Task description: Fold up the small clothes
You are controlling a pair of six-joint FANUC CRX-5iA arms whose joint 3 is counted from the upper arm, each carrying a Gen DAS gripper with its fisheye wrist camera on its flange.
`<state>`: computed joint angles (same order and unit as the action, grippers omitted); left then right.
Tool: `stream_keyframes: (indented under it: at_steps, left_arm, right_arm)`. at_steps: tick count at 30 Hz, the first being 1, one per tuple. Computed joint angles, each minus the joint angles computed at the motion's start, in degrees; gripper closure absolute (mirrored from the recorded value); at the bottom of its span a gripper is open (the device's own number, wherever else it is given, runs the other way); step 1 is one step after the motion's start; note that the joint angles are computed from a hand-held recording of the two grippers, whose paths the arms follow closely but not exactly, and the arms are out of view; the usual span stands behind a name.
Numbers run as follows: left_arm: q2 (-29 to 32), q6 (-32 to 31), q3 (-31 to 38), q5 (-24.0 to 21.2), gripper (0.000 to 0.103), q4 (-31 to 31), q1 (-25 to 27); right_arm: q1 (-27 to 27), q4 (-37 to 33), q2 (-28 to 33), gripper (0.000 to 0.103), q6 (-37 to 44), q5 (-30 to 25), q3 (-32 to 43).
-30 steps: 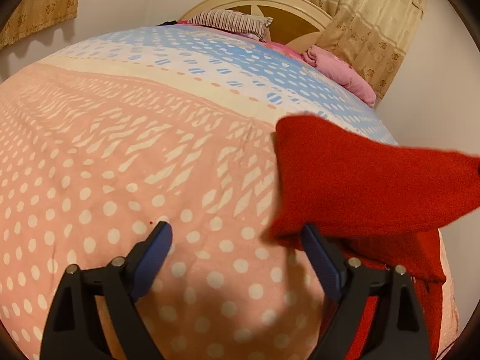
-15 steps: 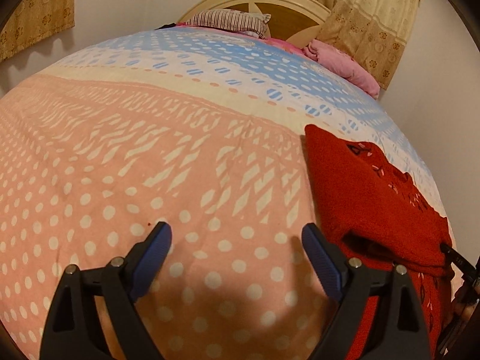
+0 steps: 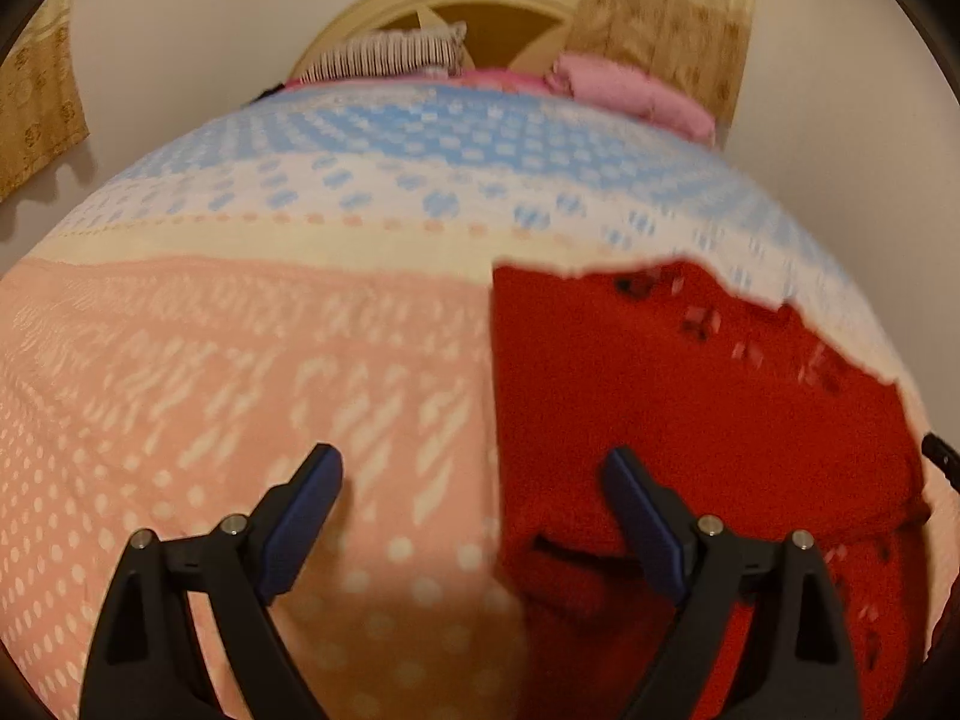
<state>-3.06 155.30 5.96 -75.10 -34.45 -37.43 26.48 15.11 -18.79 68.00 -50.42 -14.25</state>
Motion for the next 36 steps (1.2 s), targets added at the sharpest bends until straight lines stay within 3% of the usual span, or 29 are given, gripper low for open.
stream_keyframes:
  at_steps: [2, 4, 5, 8, 11, 13, 15, 16, 20, 25, 32, 36]
  left_arm:
    - [0.5, -1.2, -0.2, -0.2, 0.012, 2.2, 1.2]
    - [-1.0, -1.7, -1.9, 1.7, 0.012, 4.5, 3.0]
    - [-1.3, -1.6, -1.9, 1.3, 0.012, 4.4, 2.8]
    - [-3.8, -1.8, -2.2, -0.7, 0.012, 0.9, -0.3]
    - [-7.9, -3.8, -4.4, -0.1, 0.012, 0.4, -2.8]
    - [-11.5, -4.8, -6.7, 1.0, 0.012, 1.1, -4.7]
    - [-15.1, -5.6, -8.9, 2.4, 0.012, 1.9, -7.5]
    - [-16.8, -6.1, -10.0, 2.7, 0.012, 2.1, -9.6]
    - [-18.9, -7.0, -11.5, 3.5, 0.012, 2.1, -17.4]
    - [-18.7, -4.0, -12.7, 4.4, 0.012, 3.7, -25.0]
    - [-19.1, 2.7, -16.4, 8.6, 0.013, 8.6, -28.3]
    - [-18.8, 4.1, -17.3, 9.7, 0.015, 9.4, -29.2]
  right_arm:
    - [0.2, -4.6, 2.5, 0.081, 5.3, -2.8, 2.3]
    - [0.6, -3.6, 5.7, 0.081, 5.5, -4.6, 2.4]
    - [0.9, -2.1, 4.8, 0.081, 4.8, -2.5, 0.6]
    - [1.7, -0.4, 3.8, 0.081, 3.6, -4.3, 1.2]
    - [0.9, -2.4, -2.3, 0.079, 4.5, -2.9, 0.3]
    - [0.3, -3.5, -7.1, 0.07, 6.5, -4.0, -0.2]
    - [-0.7, -5.1, -11.9, 0.047, 9.0, -6.3, -0.5]
    - [-1.7, -6.5, -14.7, 0.045, 11.2, -8.6, -0.6]
    - [-5.2, -11.0, -21.4, 0.044, 16.9, -17.8, -1.0]
    - [-19.7, -26.3, -24.9, 0.044, 27.0, -30.3, -1.0]
    - [-17.0, -27.0, -31.0, 0.044, 27.1, -36.9, -6.8]
    - [-20.1, -30.9, -31.6, 0.044, 29.7, -39.1, -7.1]
